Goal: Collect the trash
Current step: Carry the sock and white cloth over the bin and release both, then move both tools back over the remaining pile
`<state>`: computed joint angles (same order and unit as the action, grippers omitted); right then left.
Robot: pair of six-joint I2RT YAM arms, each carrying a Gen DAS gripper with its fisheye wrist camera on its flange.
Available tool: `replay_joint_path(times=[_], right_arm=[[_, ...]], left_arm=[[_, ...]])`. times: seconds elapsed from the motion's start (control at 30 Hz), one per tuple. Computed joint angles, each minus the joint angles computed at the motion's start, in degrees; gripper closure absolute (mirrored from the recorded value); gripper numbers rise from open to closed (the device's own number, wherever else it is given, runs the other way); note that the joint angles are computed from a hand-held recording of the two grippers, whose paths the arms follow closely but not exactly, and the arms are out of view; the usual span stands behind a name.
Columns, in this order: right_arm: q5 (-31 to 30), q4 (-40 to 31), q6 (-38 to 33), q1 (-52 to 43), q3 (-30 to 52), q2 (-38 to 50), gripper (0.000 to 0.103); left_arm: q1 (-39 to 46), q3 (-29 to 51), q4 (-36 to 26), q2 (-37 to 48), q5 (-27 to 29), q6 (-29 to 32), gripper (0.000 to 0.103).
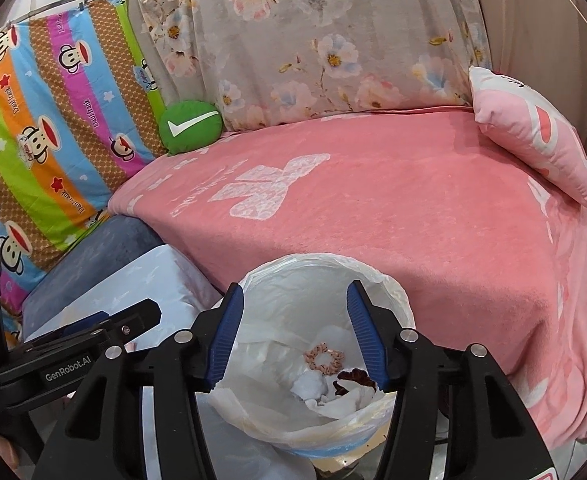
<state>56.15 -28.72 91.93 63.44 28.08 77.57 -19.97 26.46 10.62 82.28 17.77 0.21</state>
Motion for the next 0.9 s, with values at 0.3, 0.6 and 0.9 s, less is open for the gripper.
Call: replay_joint_path(times=[0.3, 0.6, 0.9], right_arm=[[-0.7, 1.7, -2.2, 0.8, 2.8, 3.4, 0.048], [-1.8, 4.2, -4.4, 1.4, 5.6, 7.4, 0.044], [-3.2, 7.1, -7.8, 1.7, 9.2, 11.9, 0.043]], left_arm=[[3.6, -1.2, 0.1, -1.7, 1.2, 1.0, 0.019], [8.2, -2.1, -0.5, -2.3, 3.4, 1.7, 0.019], [13.9, -3.5, -0.4, -2.7, 3.9, 3.6, 0.017]])
